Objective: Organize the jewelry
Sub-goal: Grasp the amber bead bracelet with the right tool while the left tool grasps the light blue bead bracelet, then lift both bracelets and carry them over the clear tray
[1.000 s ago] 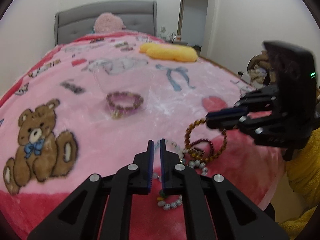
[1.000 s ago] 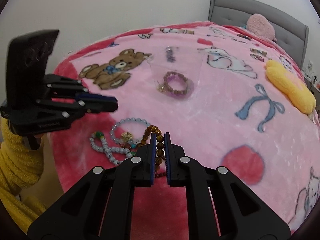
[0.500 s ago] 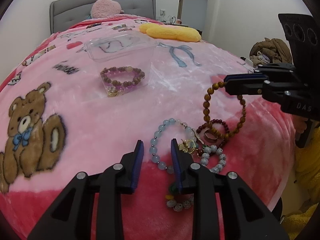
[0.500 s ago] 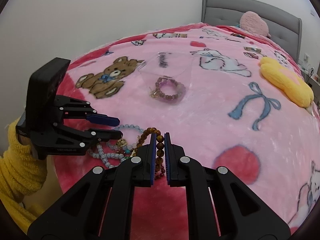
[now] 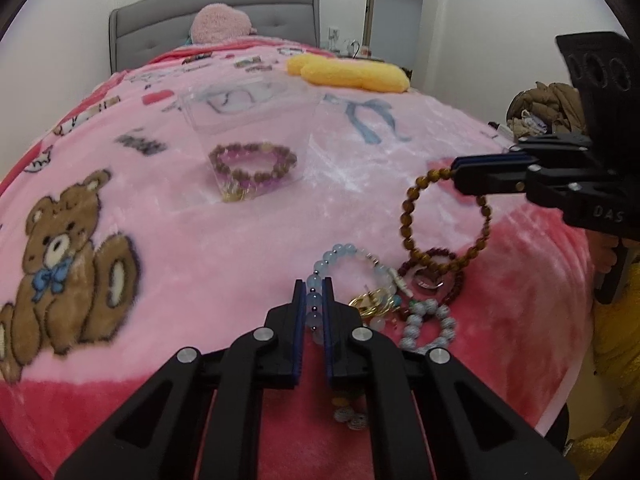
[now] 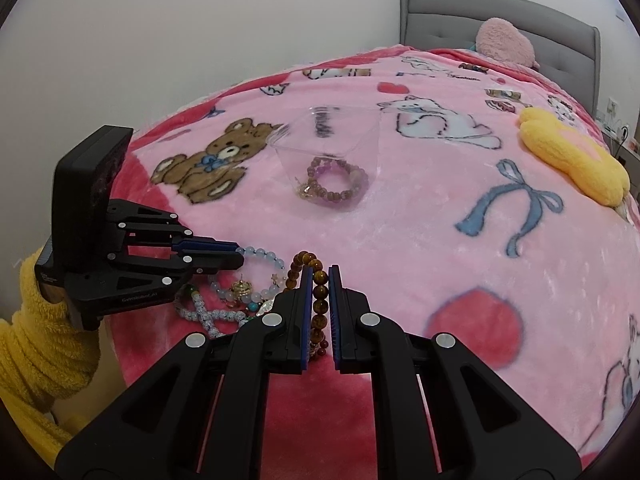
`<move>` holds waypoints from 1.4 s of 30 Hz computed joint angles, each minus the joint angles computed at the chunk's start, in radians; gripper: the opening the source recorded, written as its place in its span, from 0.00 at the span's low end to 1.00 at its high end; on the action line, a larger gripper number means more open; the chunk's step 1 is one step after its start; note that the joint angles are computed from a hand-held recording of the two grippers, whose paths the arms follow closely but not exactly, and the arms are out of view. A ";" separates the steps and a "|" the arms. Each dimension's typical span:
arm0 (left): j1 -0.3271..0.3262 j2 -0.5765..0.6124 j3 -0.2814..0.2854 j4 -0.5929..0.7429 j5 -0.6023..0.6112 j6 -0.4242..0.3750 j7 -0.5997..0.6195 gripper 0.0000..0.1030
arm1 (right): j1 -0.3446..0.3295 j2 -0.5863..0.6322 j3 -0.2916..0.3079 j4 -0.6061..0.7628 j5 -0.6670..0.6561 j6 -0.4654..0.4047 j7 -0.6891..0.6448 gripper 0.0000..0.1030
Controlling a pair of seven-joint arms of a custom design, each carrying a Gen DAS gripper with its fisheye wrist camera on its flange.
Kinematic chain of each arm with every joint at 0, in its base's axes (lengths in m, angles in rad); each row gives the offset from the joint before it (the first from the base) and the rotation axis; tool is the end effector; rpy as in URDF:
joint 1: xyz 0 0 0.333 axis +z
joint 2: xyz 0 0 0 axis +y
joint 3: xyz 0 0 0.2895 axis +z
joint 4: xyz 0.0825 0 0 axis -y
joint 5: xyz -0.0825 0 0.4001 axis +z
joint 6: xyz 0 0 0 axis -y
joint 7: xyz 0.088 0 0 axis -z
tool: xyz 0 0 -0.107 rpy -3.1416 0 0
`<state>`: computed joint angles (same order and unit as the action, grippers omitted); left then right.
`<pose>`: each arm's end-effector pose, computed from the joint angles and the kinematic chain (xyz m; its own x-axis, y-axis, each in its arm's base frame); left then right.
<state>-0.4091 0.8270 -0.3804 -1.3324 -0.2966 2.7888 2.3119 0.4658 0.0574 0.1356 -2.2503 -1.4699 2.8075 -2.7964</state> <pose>0.6149 -0.4832 0.3047 -0.8853 -0.4631 0.0412 -0.3577 0.6218 -0.6967 0.4267 0.3507 0.3264 0.0559 -0.9918 -0.1151 -0.6697 0.0483 -0.7411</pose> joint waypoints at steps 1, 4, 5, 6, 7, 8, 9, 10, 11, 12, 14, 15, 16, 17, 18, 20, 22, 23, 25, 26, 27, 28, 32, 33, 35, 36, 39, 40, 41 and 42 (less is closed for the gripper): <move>0.008 -0.006 -0.011 -0.009 -0.006 0.007 0.009 0.07 | 0.001 -0.002 0.000 0.000 -0.006 -0.001 0.007 0.07; 0.044 -0.033 -0.058 -0.049 -0.041 0.032 0.059 0.07 | 0.001 -0.010 0.002 -0.001 -0.015 0.000 0.012 0.07; 0.058 -0.045 -0.077 -0.066 -0.055 0.043 0.081 0.07 | 0.001 -0.012 0.003 -0.001 -0.018 -0.002 0.015 0.07; 0.074 -0.055 -0.098 -0.082 -0.071 0.051 0.109 0.07 | 0.002 -0.016 0.004 -0.002 -0.028 -0.003 0.025 0.07; 0.089 -0.065 -0.120 -0.098 -0.088 0.062 0.139 0.07 | 0.003 -0.022 0.006 -0.005 -0.033 -0.009 0.033 0.07; 0.099 -0.072 -0.134 -0.109 -0.103 0.068 0.162 0.07 | 0.002 -0.026 0.007 -0.006 -0.034 -0.006 0.034 0.07; 0.109 -0.080 -0.149 -0.119 -0.118 0.070 0.185 0.07 | 0.002 -0.030 0.009 -0.007 -0.034 -0.007 0.034 0.07; 0.115 -0.087 -0.156 -0.127 -0.131 0.074 0.202 0.07 | 0.003 -0.035 0.012 -0.009 -0.032 -0.017 0.033 0.08; 0.121 -0.097 -0.166 -0.139 -0.145 0.084 0.224 0.07 | 0.004 -0.039 0.015 -0.007 -0.026 -0.025 0.026 0.07; 0.128 -0.104 -0.176 -0.148 -0.159 0.093 0.243 0.07 | 0.004 -0.044 0.017 -0.009 -0.028 -0.029 0.027 0.07; 0.136 -0.116 -0.189 -0.159 -0.185 0.102 0.269 0.07 | 0.005 -0.054 0.022 -0.009 -0.036 -0.037 0.034 0.07; 0.138 -0.119 -0.192 -0.159 -0.196 0.103 0.278 0.07 | 0.005 -0.060 0.025 -0.009 -0.042 -0.045 0.040 0.07; 0.140 -0.121 -0.196 -0.158 -0.207 0.104 0.289 0.07 | 0.006 -0.063 0.028 -0.008 -0.044 -0.052 0.042 0.07; 0.144 -0.123 -0.203 -0.156 -0.220 0.109 0.300 0.07 | 0.007 -0.065 0.031 -0.005 -0.046 -0.054 0.040 0.07; 0.146 -0.125 -0.205 -0.156 -0.231 0.110 0.308 0.07 | 0.008 -0.066 0.033 -0.003 -0.048 -0.061 0.040 0.07; 0.148 -0.123 -0.209 -0.145 -0.252 0.111 0.318 0.07 | 0.009 -0.071 0.037 0.000 -0.048 -0.070 0.040 0.07; 0.146 -0.119 -0.207 -0.131 -0.268 0.107 0.322 0.07 | 0.008 -0.071 0.037 0.008 -0.052 -0.072 0.044 0.07; 0.142 -0.116 -0.204 -0.120 -0.274 0.107 0.321 0.07 | 0.007 -0.070 0.037 0.014 -0.059 -0.071 0.047 0.07; 0.135 -0.110 -0.198 -0.100 -0.283 0.101 0.317 0.07 | 0.004 -0.068 0.035 0.024 -0.058 -0.074 0.048 0.07; 0.130 -0.102 -0.194 -0.081 -0.287 0.097 0.311 0.07 | 0.003 -0.065 0.034 0.030 -0.060 -0.074 0.050 0.07; 0.126 -0.098 -0.190 -0.069 -0.289 0.094 0.308 0.07 | 0.002 -0.065 0.033 0.033 -0.061 -0.076 0.052 0.07; 0.121 -0.091 -0.185 -0.053 -0.291 0.090 0.302 0.07 | 0.000 -0.063 0.031 0.038 -0.059 -0.075 0.051 0.07; 0.087 -0.052 -0.152 0.047 -0.283 0.054 0.244 0.07 | -0.016 -0.050 0.015 0.071 -0.071 -0.047 0.072 0.07; 0.083 -0.043 -0.148 0.069 -0.280 0.043 0.234 0.07 | -0.019 -0.044 0.012 0.082 -0.071 -0.046 0.070 0.07; 0.068 -0.023 -0.140 0.117 -0.276 0.034 0.215 0.07 | -0.020 -0.039 0.011 0.097 -0.074 -0.069 0.071 0.07; 0.059 -0.014 -0.133 0.140 -0.270 0.027 0.203 0.07 | -0.022 -0.033 0.008 0.107 -0.065 -0.073 0.056 0.07; 0.023 0.034 -0.102 0.243 -0.242 -0.006 0.147 0.07 | -0.031 -0.012 -0.004 0.142 -0.062 -0.067 0.056 0.07; 0.009 0.054 -0.092 0.283 -0.232 -0.016 0.124 0.07 | -0.032 -0.006 -0.007 0.151 -0.061 -0.073 0.057 0.07; -0.012 0.081 -0.073 0.333 -0.213 -0.026 0.095 0.07 | -0.034 0.005 -0.012 0.167 -0.056 -0.075 0.045 0.07; -0.031 0.108 -0.055 0.382 -0.193 -0.033 0.067 0.07 | -0.035 0.011 -0.016 0.177 -0.055 -0.078 0.043 0.07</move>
<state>-0.4405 0.9349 -0.4355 -0.9500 -0.4898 2.7555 2.3786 0.4308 0.0689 0.1200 -2.0730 -1.5248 2.7292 -2.7532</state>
